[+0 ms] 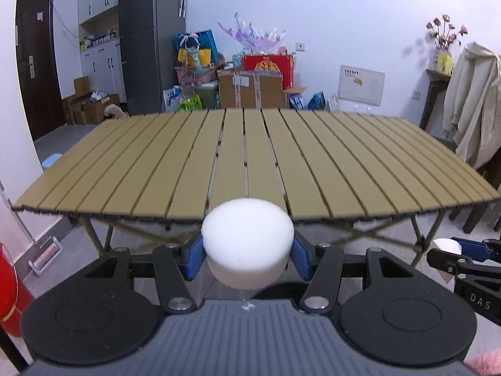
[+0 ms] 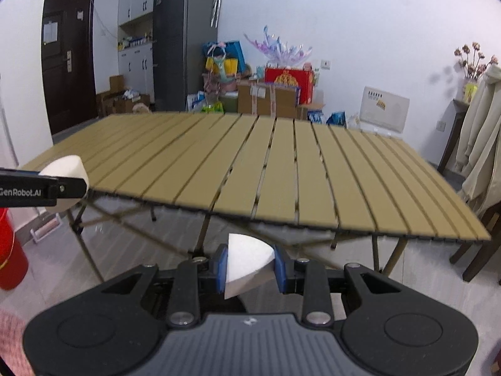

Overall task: Collect trash
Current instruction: 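Carry the foam wedge and foam puck down from the table over the bin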

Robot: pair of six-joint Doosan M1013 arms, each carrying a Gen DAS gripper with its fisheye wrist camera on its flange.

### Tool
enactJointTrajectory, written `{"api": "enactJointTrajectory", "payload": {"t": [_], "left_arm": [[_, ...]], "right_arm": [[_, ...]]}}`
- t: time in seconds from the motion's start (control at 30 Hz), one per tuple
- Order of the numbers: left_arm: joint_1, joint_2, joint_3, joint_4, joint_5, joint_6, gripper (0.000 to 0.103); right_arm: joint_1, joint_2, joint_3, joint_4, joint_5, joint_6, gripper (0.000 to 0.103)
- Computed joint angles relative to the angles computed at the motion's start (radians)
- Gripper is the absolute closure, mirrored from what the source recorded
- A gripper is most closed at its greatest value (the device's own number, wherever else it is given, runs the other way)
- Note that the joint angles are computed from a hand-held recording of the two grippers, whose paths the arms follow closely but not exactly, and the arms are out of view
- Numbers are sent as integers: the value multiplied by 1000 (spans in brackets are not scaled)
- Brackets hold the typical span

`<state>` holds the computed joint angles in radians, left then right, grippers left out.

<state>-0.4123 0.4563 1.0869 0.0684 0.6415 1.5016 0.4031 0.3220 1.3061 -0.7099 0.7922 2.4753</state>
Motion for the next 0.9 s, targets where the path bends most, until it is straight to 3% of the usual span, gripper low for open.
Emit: {"api": "enactJointTrajectory", "payload": {"t": [0.43, 0.77, 0.9], "left_arm": [[-13, -50, 206, 13, 35, 70, 46], [-2, 25, 206, 47, 130, 26, 46], [4, 55, 193, 31, 189, 60, 46]], "right_arm": [[35, 1, 108, 169, 47, 2, 74], [28, 64, 110, 308, 85, -75, 74], [28, 94, 102, 301, 119, -104, 74]]}}
